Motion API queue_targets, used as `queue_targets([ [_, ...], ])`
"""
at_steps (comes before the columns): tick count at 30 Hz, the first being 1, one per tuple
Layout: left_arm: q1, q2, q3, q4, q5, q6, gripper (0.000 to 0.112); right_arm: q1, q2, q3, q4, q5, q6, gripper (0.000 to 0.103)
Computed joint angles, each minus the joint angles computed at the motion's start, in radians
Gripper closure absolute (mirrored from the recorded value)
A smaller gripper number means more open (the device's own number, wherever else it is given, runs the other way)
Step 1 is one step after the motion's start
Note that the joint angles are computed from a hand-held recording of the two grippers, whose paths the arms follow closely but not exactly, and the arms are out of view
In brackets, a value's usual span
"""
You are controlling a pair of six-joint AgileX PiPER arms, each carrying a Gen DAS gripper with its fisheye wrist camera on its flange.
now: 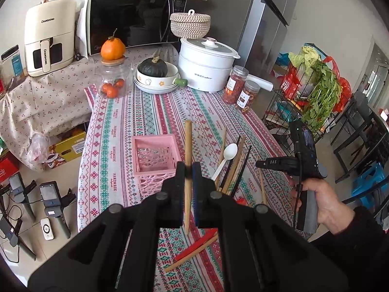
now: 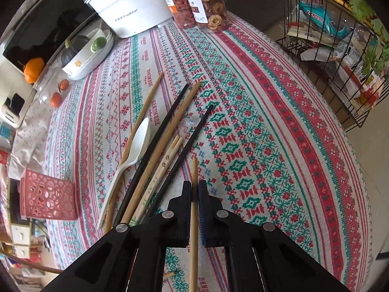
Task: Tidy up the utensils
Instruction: 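Grasp another bamboo chopstick with the right tool while the left tool lifts its chopstick, then lower the left tool's chopstick into the pink basket and open while the right tool carries its chopstick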
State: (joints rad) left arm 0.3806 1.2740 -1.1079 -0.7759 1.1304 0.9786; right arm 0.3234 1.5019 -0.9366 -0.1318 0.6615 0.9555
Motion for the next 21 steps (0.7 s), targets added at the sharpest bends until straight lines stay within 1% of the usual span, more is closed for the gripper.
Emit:
queue_targets([
  [4, 0.033, -0.002, -0.019, -0.035, 0.019, 0.016, 0.106, 0.003, -0.107, 0.010, -0.034, 0.000, 0.033, 0.098],
  [7, 0.061, -0.012, -0.030, -0.072, 0.033, 0.034, 0.106, 0.082, -0.185, -0.006, -0.147, 0.041, 0.135, 0.098],
  [9, 0.084, -0.020, -0.037, -0.099, 0.047, 0.047, 0.106, 0.157, -0.234, -0.024, -0.224, 0.082, 0.210, 0.098],
  [12, 0.116, -0.030, -0.047, -0.142, 0.065, 0.069, 0.106, 0.251, -0.301, -0.058, -0.311, 0.143, 0.264, 0.098],
  [17, 0.169, -0.049, -0.045, -0.228, 0.076, 0.115, 0.106, 0.418, -0.352, -0.131, -0.460, 0.232, 0.357, 0.098],
  [21, 0.204, -0.059, -0.028, -0.316, 0.048, 0.151, 0.106, 0.522, -0.349, -0.195, -0.585, 0.298, 0.415, 0.098],
])
